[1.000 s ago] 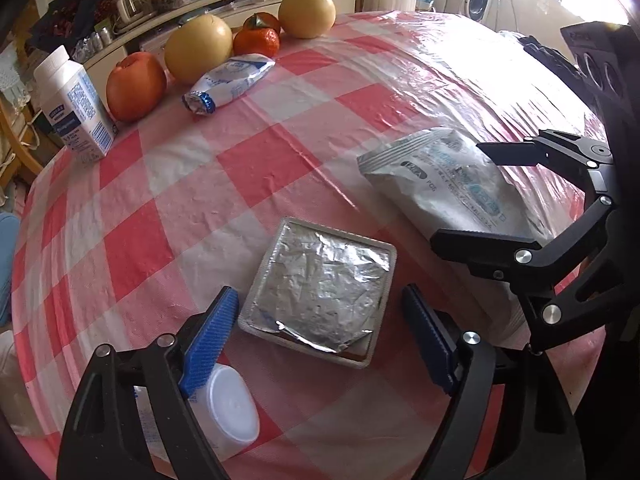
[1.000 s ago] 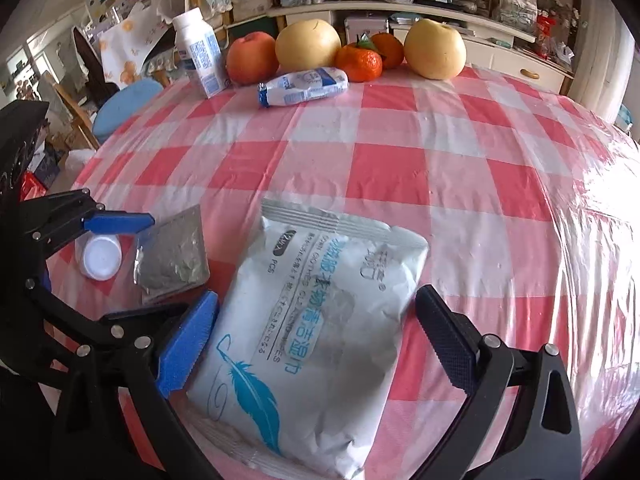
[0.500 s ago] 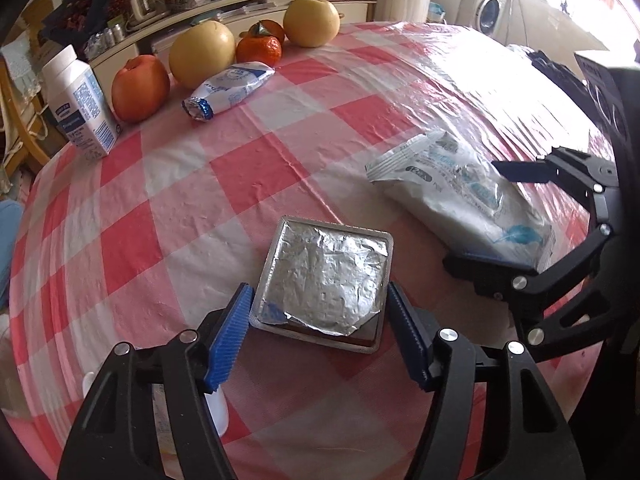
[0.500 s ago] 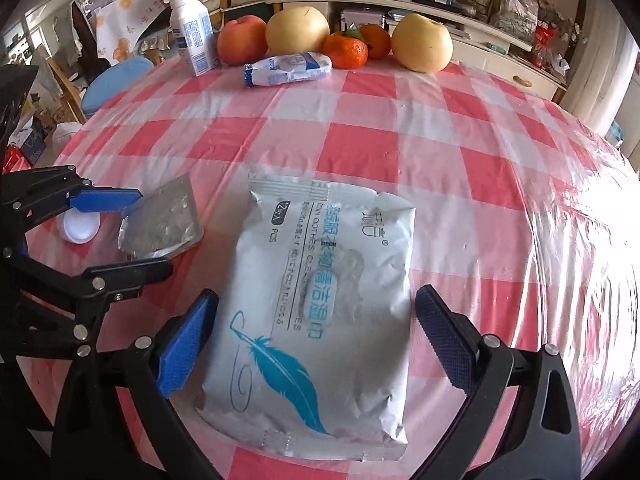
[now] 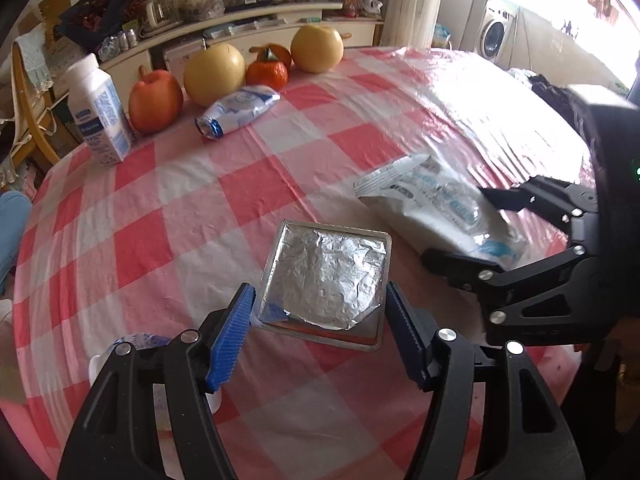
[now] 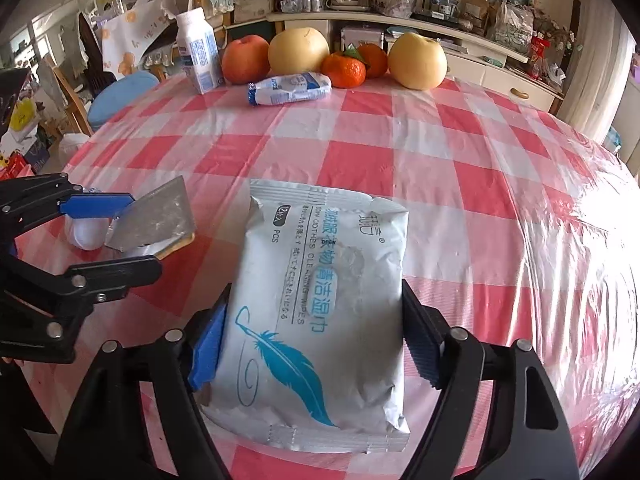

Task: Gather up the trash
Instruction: 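Carry the foil tray and wipes pack over the pink basin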

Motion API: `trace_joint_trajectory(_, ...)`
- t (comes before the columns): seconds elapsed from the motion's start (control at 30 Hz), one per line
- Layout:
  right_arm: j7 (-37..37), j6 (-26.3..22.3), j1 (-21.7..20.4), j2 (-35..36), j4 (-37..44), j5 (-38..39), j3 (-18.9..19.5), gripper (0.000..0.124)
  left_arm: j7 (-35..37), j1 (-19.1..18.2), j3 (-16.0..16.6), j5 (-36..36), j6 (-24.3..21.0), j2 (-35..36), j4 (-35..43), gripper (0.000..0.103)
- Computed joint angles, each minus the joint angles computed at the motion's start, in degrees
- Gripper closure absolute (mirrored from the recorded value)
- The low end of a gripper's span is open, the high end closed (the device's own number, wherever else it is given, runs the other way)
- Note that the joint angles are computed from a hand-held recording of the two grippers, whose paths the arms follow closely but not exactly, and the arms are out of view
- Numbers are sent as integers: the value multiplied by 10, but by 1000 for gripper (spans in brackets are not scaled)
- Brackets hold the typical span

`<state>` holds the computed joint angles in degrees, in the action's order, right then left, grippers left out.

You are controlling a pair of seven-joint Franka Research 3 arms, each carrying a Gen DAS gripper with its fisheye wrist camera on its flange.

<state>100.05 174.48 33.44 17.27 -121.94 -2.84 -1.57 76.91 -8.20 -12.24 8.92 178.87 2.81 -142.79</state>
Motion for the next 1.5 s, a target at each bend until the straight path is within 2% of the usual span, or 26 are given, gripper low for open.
trace_joint_trajectory(0.1,6,18,11,-5,-8,-6,-8,48,12,1,-4,-21,9,-17,-13,37)
trace_joint_trajectory(0.17,13,32,22,-8,-14,-12,-18,48,45,-5,-3,-65,16,-32,-26,37)
trace_joint_trajectory(0.3,2,55,16,-15,-24,9,-5,48,54,-29,22,-84,30,-62,-50,37)
trace_joint_trajectory(0.47,-18,78,17,-28,-37,42,4,48,8,-22,34,-41,49,-99,-80,37)
trace_joint_trajectory(0.6,-12,86,67,-38,-44,42,-37,48,-26,-9,46,-12,62,-130,-104,37)
trace_joint_trajectory(0.77,-28,85,47,-44,-44,67,-1,48,-62,14,54,19,72,-168,-135,37)
trace_joint_trajectory(0.9,-22,86,65,-48,-42,70,-8,48,-81,15,85,32,77,-201,-160,37)
trace_joint_trajectory(1.0,-16,90,75,-49,-37,72,-7,48,-92,28,93,39,80,-222,-174,37)
trace_joint_trajectory(1.13,-15,86,84,-47,-25,74,1,48,-101,37,120,45,89,-255,-200,37)
trace_joint_trajectory(1.27,0,78,113,-43,-10,58,-14,48,-108,59,130,47,96,-281,-221,36)
trace_joint_trajectory(1.43,-13,63,90,-35,19,63,36,48,-110,86,149,47,103,-311,-245,36)
trace_joint_trajectory(1.5,-21,57,83,-30,33,67,56,48,-110,89,169,45,105,-320,-252,36)
